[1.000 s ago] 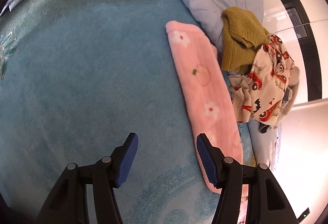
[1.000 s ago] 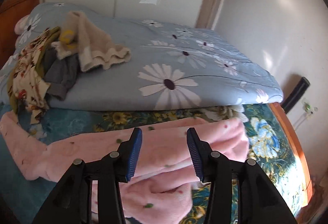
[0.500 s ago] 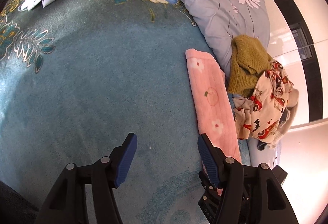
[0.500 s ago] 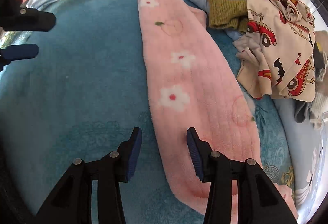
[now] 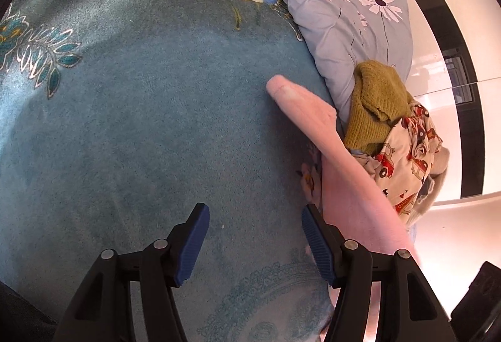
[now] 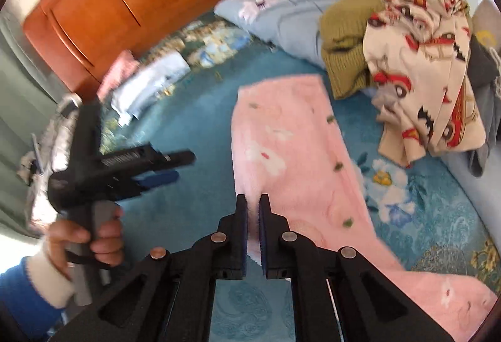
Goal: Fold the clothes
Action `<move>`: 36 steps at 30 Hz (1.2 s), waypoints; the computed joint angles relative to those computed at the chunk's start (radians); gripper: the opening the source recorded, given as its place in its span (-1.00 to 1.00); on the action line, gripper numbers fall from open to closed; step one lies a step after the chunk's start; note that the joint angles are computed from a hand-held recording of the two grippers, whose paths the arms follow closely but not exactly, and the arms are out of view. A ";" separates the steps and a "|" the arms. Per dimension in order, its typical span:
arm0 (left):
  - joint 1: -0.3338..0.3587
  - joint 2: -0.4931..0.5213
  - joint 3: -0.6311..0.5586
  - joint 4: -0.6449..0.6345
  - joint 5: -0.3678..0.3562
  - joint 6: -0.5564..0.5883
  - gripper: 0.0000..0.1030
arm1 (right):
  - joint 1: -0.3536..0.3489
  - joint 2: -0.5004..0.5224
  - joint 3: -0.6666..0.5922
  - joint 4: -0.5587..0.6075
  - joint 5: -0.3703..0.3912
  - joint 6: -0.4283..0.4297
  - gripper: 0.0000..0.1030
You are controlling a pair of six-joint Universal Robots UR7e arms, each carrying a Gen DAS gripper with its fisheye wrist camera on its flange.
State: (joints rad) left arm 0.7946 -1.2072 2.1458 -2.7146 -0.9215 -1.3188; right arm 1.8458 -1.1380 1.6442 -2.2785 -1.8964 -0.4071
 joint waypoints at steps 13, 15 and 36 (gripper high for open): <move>0.011 0.024 -0.027 0.043 -0.035 0.000 0.27 | -0.083 0.117 -0.256 -0.159 -0.488 0.266 -0.89; 0.012 0.030 -0.032 0.045 -0.040 0.004 0.27 | -0.088 0.095 -0.223 -0.130 -0.426 0.250 -0.88; -0.001 0.018 -0.007 0.069 0.077 -0.089 0.27 | 0.038 0.412 0.032 -0.708 -0.583 -0.859 -0.17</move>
